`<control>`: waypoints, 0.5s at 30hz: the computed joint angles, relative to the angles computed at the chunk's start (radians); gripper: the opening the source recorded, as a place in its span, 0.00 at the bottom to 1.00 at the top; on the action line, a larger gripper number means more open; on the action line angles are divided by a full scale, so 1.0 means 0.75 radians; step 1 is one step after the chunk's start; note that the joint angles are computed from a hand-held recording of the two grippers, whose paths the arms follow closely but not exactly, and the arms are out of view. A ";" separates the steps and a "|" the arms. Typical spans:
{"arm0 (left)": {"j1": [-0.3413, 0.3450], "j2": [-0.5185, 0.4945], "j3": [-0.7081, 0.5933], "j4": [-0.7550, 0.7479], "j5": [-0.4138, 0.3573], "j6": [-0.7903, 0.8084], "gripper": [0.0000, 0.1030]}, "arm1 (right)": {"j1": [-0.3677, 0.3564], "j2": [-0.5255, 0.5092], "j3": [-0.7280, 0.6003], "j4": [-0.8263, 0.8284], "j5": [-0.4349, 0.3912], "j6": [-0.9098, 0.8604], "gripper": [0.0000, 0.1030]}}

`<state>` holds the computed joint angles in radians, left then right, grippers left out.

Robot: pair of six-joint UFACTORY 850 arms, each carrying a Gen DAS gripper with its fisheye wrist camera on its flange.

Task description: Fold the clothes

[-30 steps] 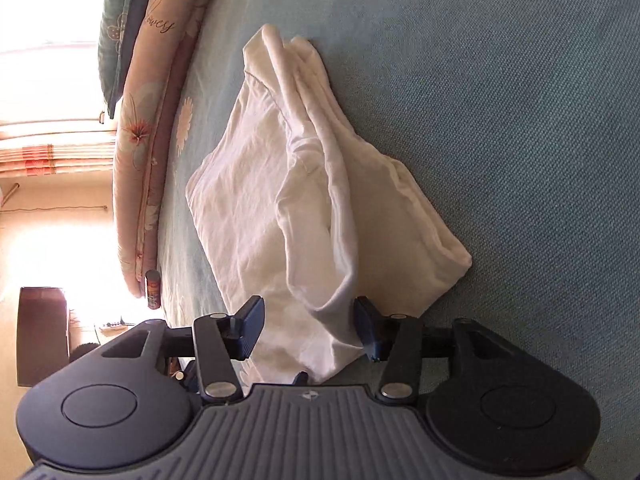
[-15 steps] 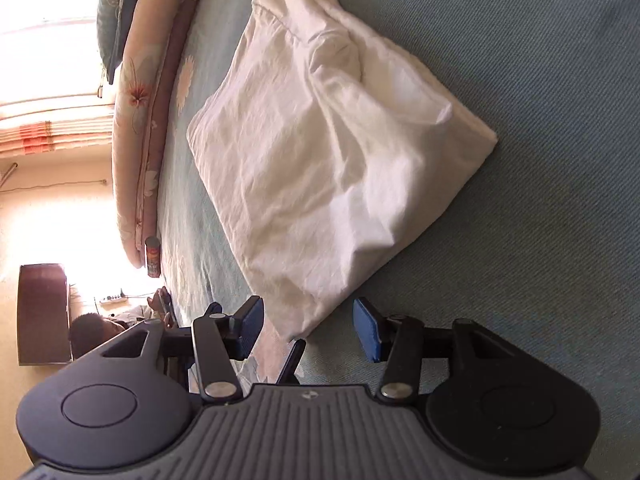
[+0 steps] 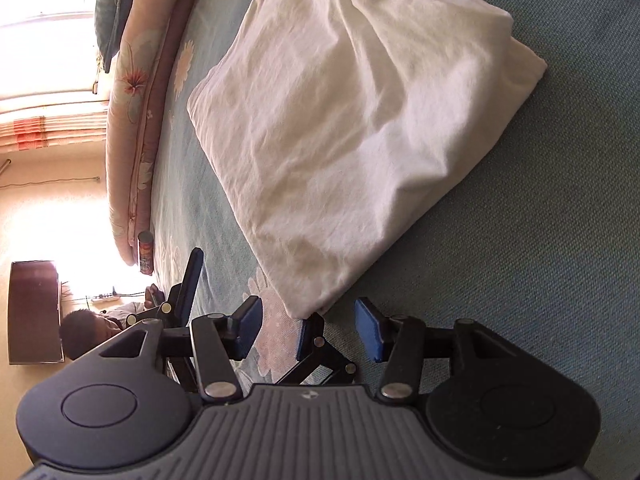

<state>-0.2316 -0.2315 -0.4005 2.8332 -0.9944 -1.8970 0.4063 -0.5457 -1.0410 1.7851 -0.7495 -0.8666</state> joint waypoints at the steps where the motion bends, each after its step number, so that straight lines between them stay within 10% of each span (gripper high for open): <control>1: -0.016 0.003 0.002 -0.065 -0.014 0.004 0.78 | 0.001 0.008 0.007 -0.004 0.008 0.000 0.54; 5: -0.028 0.083 0.041 -0.251 0.030 -0.011 0.78 | 0.006 0.025 0.008 -0.048 0.043 0.005 0.57; 15: 0.147 0.369 0.071 -0.133 0.593 -0.153 0.78 | 0.062 0.062 0.017 -0.185 0.096 0.015 0.57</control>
<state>-0.1209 0.0449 -0.3474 2.7336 -0.5493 -2.0115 0.4526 -0.4990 -1.0284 1.6466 -0.6779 -0.8556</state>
